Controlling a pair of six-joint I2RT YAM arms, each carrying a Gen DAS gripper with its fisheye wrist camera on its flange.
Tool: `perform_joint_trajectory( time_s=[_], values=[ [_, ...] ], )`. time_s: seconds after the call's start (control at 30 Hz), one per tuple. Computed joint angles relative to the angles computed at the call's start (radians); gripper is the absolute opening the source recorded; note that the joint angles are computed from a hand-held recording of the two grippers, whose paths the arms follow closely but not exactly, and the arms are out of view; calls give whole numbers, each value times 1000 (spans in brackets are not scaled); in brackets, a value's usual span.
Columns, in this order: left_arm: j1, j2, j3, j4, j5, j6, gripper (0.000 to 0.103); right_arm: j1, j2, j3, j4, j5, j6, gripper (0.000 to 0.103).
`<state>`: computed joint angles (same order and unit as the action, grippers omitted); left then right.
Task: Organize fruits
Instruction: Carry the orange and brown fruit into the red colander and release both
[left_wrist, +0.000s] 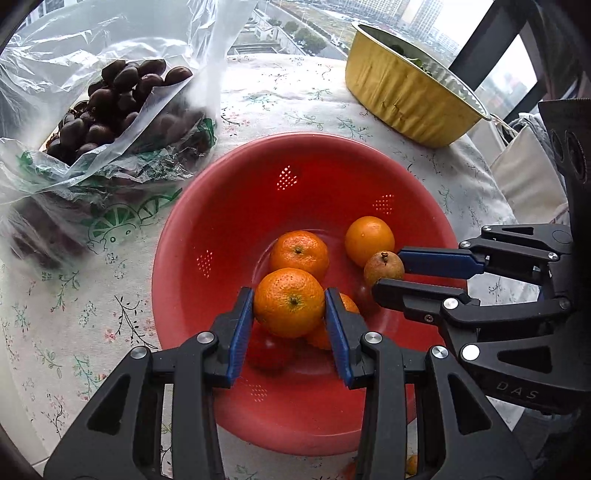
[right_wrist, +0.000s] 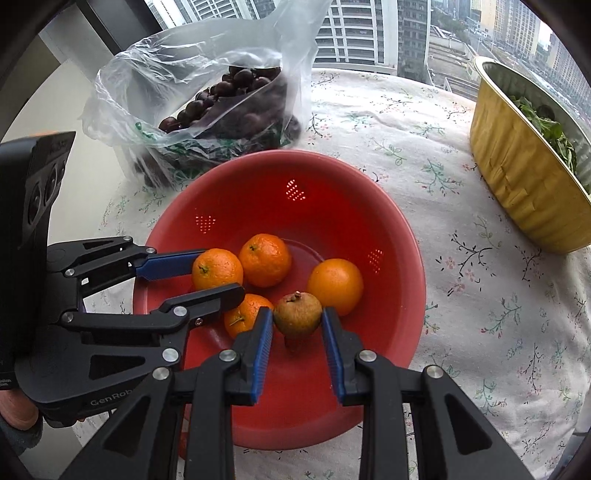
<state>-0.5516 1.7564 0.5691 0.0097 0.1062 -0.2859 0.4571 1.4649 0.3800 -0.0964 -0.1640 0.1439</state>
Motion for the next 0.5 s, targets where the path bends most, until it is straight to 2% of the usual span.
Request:
perform_joint_trajectory(
  time_s=[0.27, 0.5],
  values=[
    [-6, -15, -5, -17, -18, -1, 38, 13, 5, 5, -10, 11, 7, 31],
    [-3, -121, -54, -54, -23, -11, 44, 33, -3, 2, -18, 39, 19, 31]
  ],
)
